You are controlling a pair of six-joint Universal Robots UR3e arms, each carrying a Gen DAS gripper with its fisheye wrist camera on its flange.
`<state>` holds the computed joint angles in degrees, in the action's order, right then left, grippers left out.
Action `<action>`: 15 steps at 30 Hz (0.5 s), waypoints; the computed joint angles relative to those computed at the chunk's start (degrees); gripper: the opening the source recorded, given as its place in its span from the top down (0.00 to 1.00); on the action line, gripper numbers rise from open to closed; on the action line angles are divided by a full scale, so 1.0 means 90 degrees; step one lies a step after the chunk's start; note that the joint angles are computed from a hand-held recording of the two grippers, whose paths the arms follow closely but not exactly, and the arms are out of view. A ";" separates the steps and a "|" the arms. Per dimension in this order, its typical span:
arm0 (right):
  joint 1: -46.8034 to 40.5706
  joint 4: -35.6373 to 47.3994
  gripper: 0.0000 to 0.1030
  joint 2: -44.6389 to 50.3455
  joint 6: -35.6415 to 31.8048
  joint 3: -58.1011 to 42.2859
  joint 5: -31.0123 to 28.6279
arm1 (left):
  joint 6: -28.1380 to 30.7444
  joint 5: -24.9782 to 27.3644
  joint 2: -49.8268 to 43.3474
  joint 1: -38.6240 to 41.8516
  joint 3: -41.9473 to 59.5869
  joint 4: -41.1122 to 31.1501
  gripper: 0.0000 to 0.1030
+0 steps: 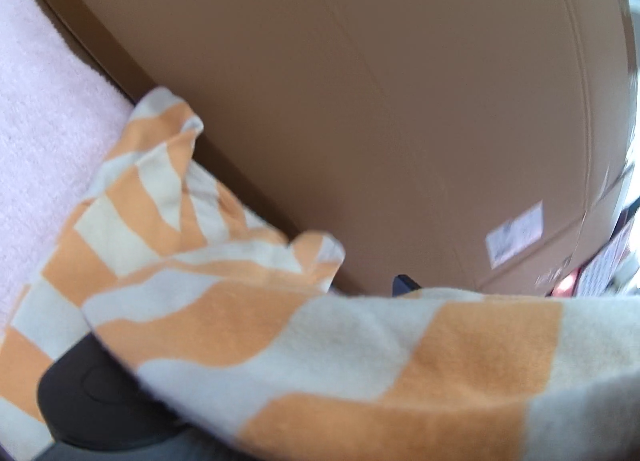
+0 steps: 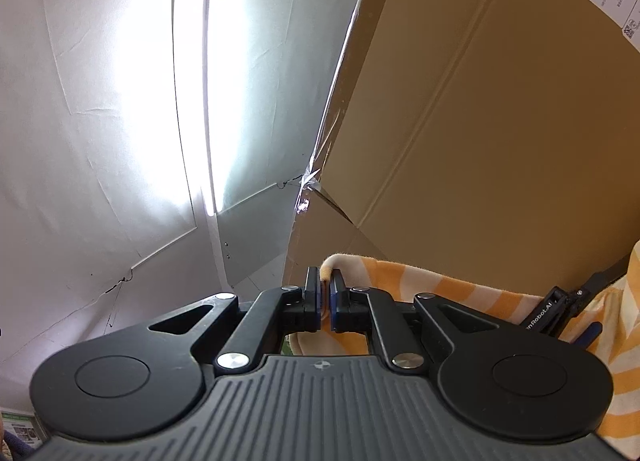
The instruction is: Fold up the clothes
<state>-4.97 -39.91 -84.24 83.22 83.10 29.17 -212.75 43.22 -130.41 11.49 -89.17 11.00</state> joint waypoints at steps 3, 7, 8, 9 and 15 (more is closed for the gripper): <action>-0.0096 -0.0283 0.95 -0.0167 0.0190 0.0309 0.0146 | 0.0930 -0.0589 0.0317 0.0085 -0.0204 -0.0945 0.24; -0.0292 -0.1350 0.95 -0.0526 0.0918 0.1065 0.0291 | 0.2221 -0.0596 0.0874 0.0231 -0.0619 -0.1641 0.19; -0.0327 -0.1532 0.95 -0.0634 0.1003 0.1247 0.0336 | 0.2490 -0.0524 0.0927 0.0242 -0.0574 -0.1859 0.19; -0.0360 -0.1699 0.95 -0.0741 0.1076 0.1422 0.0382 | 0.2752 -0.0449 0.0975 0.0252 -0.0524 -0.2069 0.19; -0.0487 -0.2001 0.95 -0.1138 0.1277 0.2010 0.0328 | 0.3254 -0.0676 0.1122 0.0486 -0.0501 -0.2612 0.18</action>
<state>-9.36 -57.92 -94.49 94.71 101.19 32.12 -183.47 37.14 -120.32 15.87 -93.68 -12.51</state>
